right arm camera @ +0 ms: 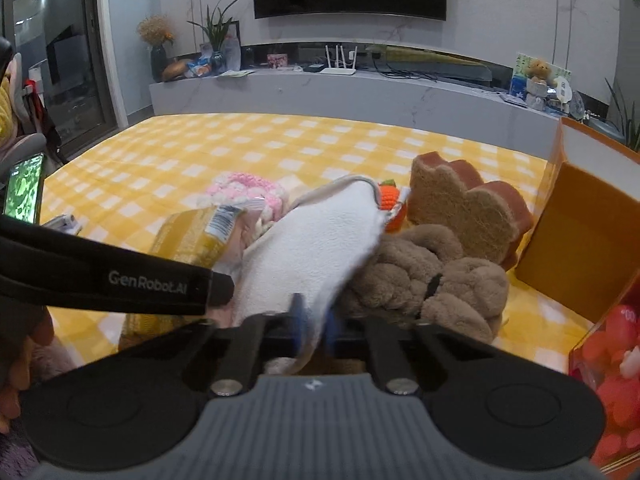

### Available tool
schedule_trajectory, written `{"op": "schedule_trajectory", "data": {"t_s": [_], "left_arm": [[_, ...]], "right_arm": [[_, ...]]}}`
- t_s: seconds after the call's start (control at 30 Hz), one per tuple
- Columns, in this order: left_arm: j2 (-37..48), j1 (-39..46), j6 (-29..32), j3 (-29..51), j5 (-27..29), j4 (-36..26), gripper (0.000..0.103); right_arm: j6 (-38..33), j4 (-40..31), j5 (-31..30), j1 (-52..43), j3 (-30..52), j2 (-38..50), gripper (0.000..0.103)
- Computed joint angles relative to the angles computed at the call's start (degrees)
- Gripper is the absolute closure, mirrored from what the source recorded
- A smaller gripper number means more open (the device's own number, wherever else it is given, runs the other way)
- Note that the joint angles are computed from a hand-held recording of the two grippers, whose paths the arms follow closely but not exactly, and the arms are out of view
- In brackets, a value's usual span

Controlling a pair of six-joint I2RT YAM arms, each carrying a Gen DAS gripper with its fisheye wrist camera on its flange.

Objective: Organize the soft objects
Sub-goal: 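Hold the snack packet in the left tool while the right tool grasps the white mitt, then carry the snack packet and white mitt with both tools over the orange box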

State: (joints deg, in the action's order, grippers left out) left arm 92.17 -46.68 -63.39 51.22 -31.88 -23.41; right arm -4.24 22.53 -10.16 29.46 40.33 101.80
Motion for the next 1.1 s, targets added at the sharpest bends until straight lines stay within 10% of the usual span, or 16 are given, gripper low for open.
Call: {"op": "schedule_trajectory", "data": {"t_s": [0.7, 1.1], "left_arm": [[-3.99, -12.23, -7.59, 7.46, -8.19, -10.81, 0.052], [1.7, -13.31, 5.91, 22.38, -9.21, -9.78, 0.052]], "right_arm": [[-1.54, -9.68, -9.51, -11.07, -12.06, -35.26, 0.101], [-1.35, -14.55, -21.13, -31.54, -10.92, -45.99, 0.101]]}}
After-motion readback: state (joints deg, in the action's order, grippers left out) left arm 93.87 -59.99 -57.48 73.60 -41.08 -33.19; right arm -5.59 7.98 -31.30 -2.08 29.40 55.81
